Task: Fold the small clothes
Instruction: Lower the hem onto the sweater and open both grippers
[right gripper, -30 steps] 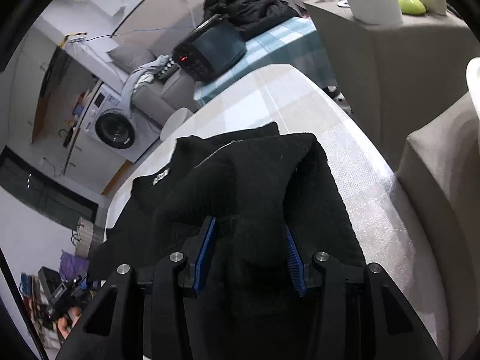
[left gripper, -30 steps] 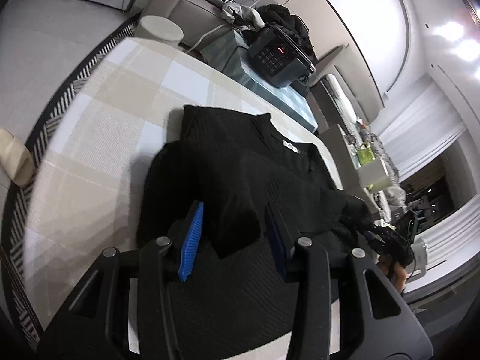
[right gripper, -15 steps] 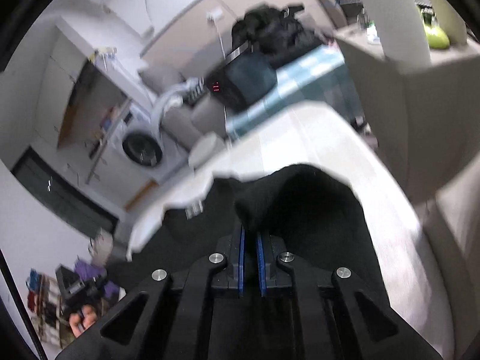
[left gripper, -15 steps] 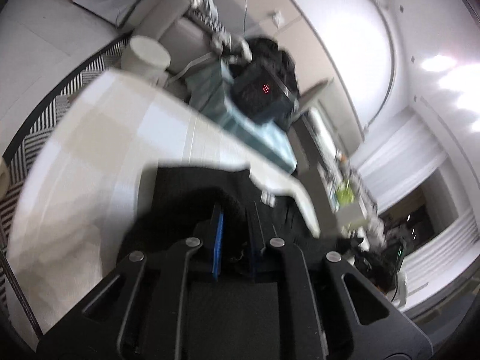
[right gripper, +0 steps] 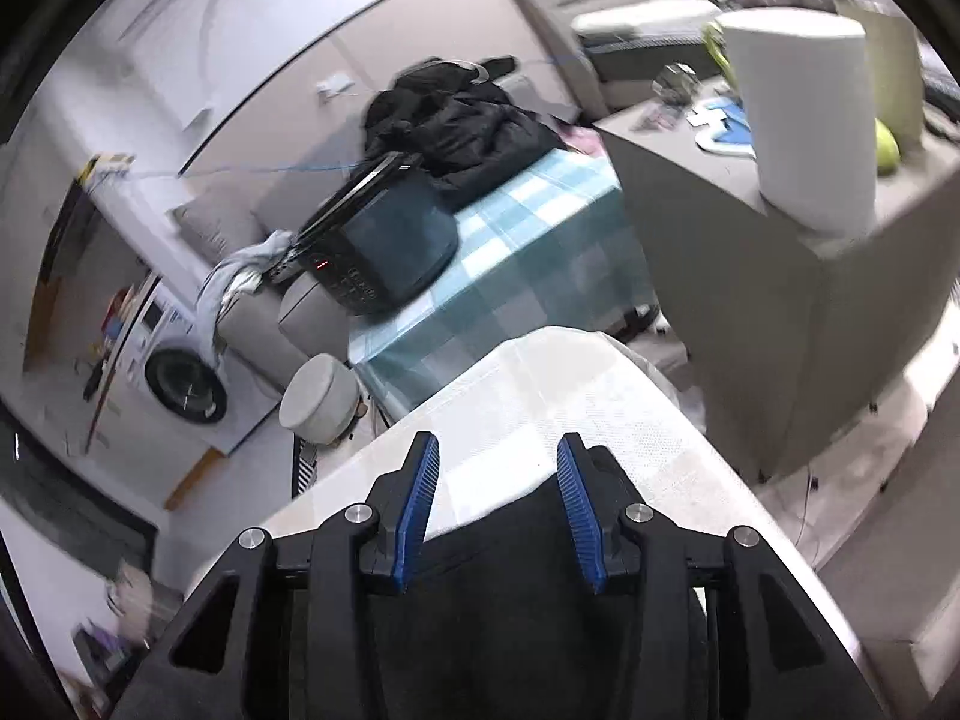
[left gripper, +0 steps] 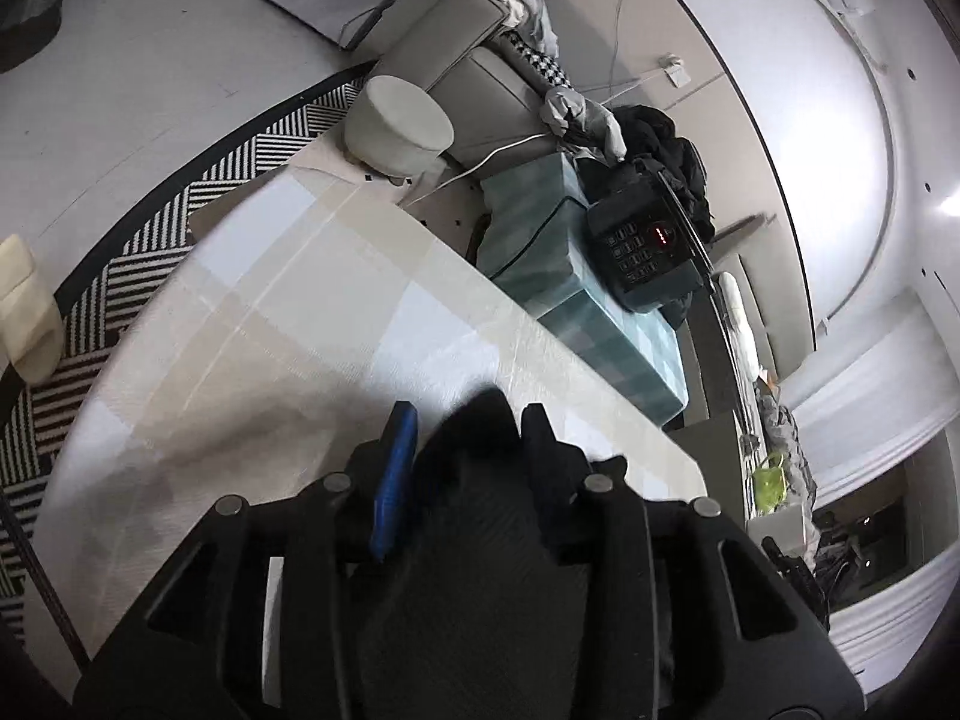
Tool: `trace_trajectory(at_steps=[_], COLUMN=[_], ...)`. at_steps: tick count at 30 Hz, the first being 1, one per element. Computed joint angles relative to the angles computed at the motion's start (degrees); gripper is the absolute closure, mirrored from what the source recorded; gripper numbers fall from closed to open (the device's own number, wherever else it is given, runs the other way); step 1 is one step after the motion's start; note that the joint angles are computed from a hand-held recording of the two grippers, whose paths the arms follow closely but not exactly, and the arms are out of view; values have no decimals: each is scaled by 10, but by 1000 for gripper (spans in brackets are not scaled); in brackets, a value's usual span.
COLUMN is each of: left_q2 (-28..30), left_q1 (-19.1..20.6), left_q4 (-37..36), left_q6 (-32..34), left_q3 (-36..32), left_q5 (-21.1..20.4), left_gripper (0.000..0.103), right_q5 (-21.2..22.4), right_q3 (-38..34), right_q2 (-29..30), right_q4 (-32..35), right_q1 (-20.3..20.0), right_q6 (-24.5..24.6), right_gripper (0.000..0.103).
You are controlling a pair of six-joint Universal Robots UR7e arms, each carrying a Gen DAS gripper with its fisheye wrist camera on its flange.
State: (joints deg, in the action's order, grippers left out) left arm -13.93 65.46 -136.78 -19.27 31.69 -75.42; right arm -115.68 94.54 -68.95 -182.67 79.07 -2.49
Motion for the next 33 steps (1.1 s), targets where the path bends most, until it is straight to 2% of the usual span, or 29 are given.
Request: trace_trajectory(at_steps=[3, 6, 7, 9, 11, 14, 17, 20, 23, 26, 29, 31, 33], left_q2=[-16, -59, -77, -115, -153, -198, -248, -280, -296, -316, -331, -336, -340], left_q1=[-9, -25, -30, -43, -56, -67, -74, -77, -80, -86, -88, -90, -93], left_q4=[0, -39, -58, -88, -111, -112, -131, -139, -145, -167, -169, -163, -163], left_q6=[30, 72, 85, 94, 108, 101, 89, 88, 77, 66, 61, 60, 60], left_q3=[34, 119, 154, 224, 294, 377, 475, 538, 576, 614, 641, 651, 658], left_q5=[19, 50, 58, 76, 95, 121, 115, 105, 99, 104, 89, 95, 101], left_gripper=[72, 69, 65, 46, 40, 40, 40, 40, 53, 60, 60, 60, 60], right_q5=[7, 6, 8, 5, -14, -33, -51, -70, -79, -101, -65, -53, -48], right_q3=[23, 47, 61, 85, 112, 159, 223, 298, 363, 411, 446, 454, 449], right_q2=[-19, -38, -47, -62, -77, -105, -142, -184, -227, -253, -287, -289, -281], right_q4=[41, 73, 80, 86, 88, 93, 84, 50, 15, -31, -38, -46, -42], right_q1=[3, 10, 14, 22, 34, 42, 43, 41, 31, 22, 1, -8, -13], right_q6=[-18, -33, -38, -49, -70, -91, -91, -93, -79, -47, -37, -42, -55], right_gripper=[57, 53, 47, 37, 28, 24, 24, 24, 24, 24, 24, 25, 33])
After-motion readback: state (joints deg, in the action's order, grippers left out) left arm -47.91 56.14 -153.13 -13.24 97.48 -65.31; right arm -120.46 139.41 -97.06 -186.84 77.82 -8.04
